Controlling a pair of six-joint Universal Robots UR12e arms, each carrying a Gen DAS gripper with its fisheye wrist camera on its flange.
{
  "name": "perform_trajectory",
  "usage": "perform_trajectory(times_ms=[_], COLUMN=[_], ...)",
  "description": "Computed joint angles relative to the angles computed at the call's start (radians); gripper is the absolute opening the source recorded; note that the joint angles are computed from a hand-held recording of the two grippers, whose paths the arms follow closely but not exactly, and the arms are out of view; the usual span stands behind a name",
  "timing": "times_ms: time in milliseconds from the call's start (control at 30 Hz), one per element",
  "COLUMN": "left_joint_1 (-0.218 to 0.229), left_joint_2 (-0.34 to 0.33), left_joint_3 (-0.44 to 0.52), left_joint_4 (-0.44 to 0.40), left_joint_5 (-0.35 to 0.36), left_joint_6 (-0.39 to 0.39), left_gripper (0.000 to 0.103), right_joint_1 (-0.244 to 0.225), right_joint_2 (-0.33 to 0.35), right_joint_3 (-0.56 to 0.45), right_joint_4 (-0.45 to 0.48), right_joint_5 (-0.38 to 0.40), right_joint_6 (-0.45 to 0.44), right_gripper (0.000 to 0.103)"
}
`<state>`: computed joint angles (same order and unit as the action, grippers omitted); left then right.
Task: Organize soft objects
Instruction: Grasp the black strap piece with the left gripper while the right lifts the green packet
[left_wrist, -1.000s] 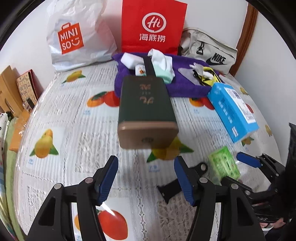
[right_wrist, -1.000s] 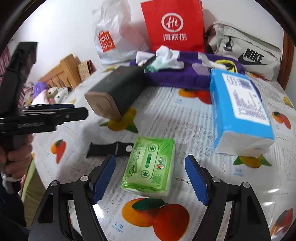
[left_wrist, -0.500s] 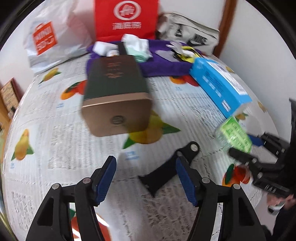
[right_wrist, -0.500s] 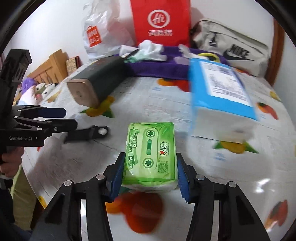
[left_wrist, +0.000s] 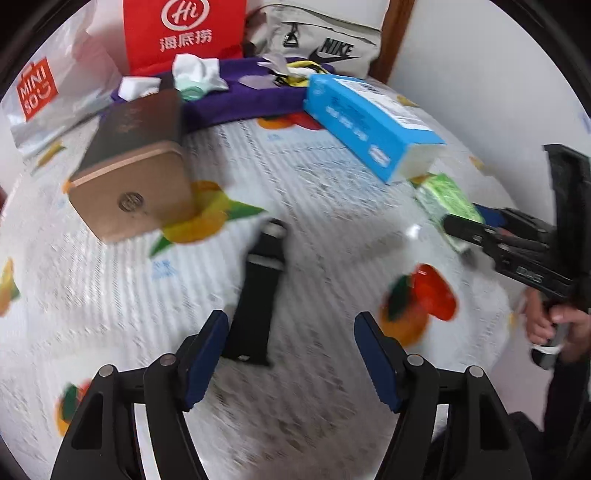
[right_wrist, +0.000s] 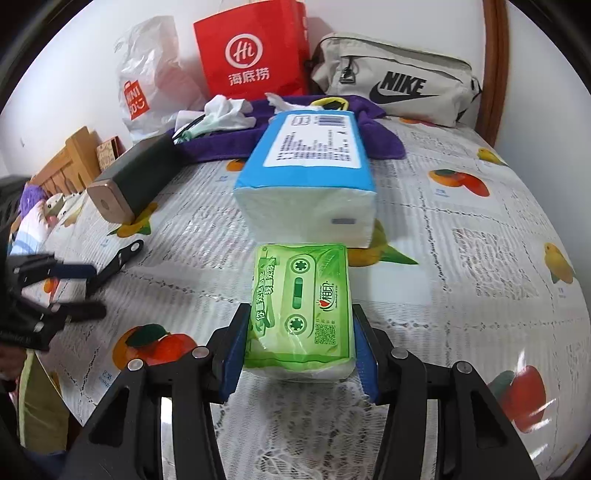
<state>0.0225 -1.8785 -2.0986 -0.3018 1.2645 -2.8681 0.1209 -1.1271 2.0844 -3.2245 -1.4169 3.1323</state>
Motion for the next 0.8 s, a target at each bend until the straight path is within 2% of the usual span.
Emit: perform_trajectory(times_ms=[33, 133, 233, 300, 333, 400, 467, 667, 800], left_joint_1=[0.002, -0.011, -0.043, -0.062, -0.065, -0.063, -0.058, -0.047, -0.053], left_joint_2=[0.003, 0.000, -0.021, -0.034, -0.038, -0.040, -0.041, -0.042, -0.048], left_joint_3=[-0.004, -0.006, 0.001, 0.003, 0.005, 0.006, 0.009, 0.003, -0.003], left_joint_4=[-0.006, 0.022, 0.091, 0.132, 0.142, 0.153, 0.151, 0.165, 0.199], left_joint_5=[-0.019, 0.020, 0.130, 0.202, 0.215, 0.213, 0.202, 0.166, 0.183], left_joint_6=[-0.001, -0.018, -0.046, -0.045, -0.046, -0.054, -0.063, -0.089, -0.087], left_gripper=[0.065, 0.062, 0.057, 0.049, 0.046, 0.028, 0.020, 0.022, 0.020], right_joint_1=[-0.002, -0.008, -0.004, -0.003, -0.002, -0.003, -0.003, -0.005, 0.000], right_joint_2=[-0.001, 0.001, 0.003, 0.003, 0.004, 0.004, 0.005, 0.009, 0.019], right_joint_3=[0.002, 0.006, 0.010, 0.011, 0.013, 0.016, 0.017, 0.014, 0.005], right_joint_4=[-0.004, -0.014, -0.028, -0.032, -0.034, -0.039, -0.043, -0.043, -0.053], right_joint_5=[0.003, 0.017, 0.009, 0.005, 0.008, 0.015, 0.014, 0.026, 0.019], right_joint_6=[0.004, 0.013, 0.014, 0.014, 0.017, 0.020, 0.025, 0.033, 0.034], right_gripper=[0.051, 0.051, 0.051, 0.051, 0.051, 0.051, 0.051, 0.052, 0.052])
